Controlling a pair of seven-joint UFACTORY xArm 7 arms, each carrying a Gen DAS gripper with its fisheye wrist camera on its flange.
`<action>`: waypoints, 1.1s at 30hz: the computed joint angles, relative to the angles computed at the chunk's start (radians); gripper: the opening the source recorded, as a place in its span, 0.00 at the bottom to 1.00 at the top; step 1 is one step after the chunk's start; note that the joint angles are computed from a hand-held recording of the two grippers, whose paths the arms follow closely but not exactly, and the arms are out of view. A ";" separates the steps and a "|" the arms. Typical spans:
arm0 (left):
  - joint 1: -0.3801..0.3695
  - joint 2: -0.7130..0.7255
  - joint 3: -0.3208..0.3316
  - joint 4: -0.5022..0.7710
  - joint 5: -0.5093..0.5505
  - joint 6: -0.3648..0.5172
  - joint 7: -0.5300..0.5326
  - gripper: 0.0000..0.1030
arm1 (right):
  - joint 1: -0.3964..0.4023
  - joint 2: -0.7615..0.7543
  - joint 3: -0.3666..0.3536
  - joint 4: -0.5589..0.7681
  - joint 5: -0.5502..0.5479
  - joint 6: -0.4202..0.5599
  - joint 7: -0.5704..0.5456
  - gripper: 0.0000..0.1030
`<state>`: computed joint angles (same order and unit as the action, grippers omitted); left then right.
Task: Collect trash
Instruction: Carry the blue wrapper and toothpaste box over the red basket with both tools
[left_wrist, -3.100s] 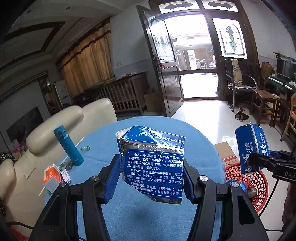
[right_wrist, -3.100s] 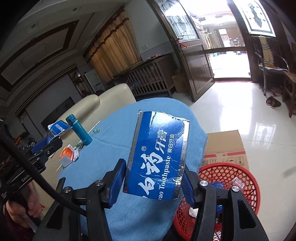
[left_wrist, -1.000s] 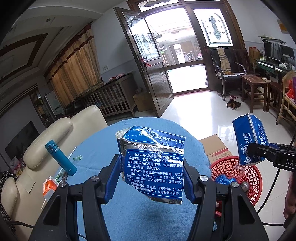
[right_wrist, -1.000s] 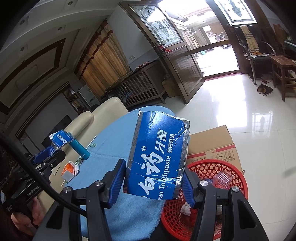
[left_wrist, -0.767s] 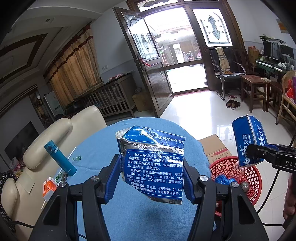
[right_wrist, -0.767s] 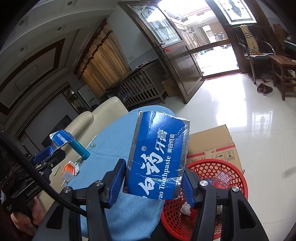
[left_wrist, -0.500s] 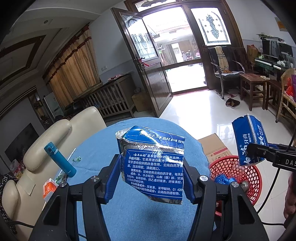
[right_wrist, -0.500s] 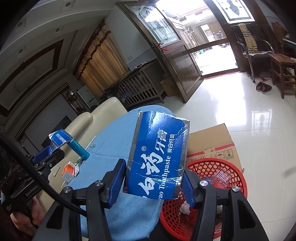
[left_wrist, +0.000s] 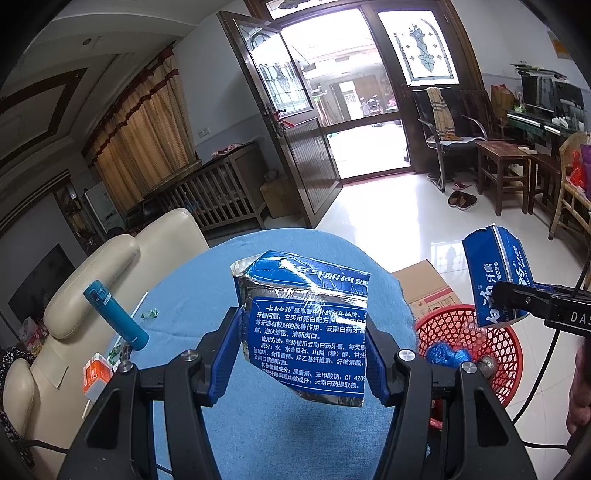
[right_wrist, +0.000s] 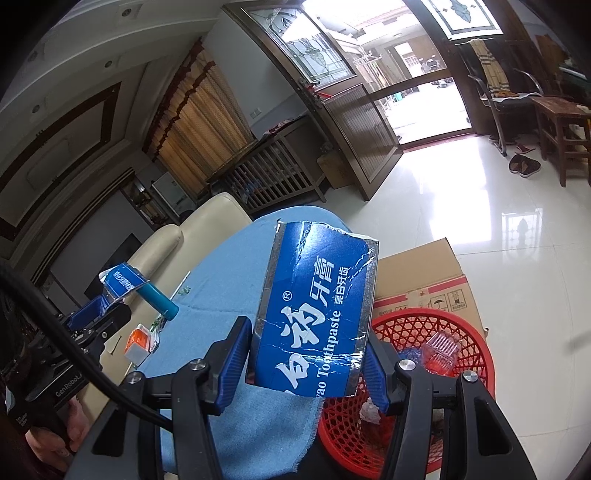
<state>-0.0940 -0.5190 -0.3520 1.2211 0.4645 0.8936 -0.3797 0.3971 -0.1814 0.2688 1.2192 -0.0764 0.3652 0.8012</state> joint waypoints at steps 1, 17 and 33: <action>-0.001 0.003 0.001 0.003 -0.001 0.001 0.002 0.60 | 0.000 -0.001 0.000 -0.001 -0.001 0.001 0.001 0.58; -0.023 0.066 0.023 0.057 -0.005 0.037 0.042 0.60 | 0.002 0.001 -0.015 -0.027 0.041 -0.020 -0.001 0.58; -0.074 0.175 0.037 0.124 0.010 0.049 0.069 0.60 | -0.010 -0.023 -0.029 -0.092 0.085 -0.076 0.006 0.58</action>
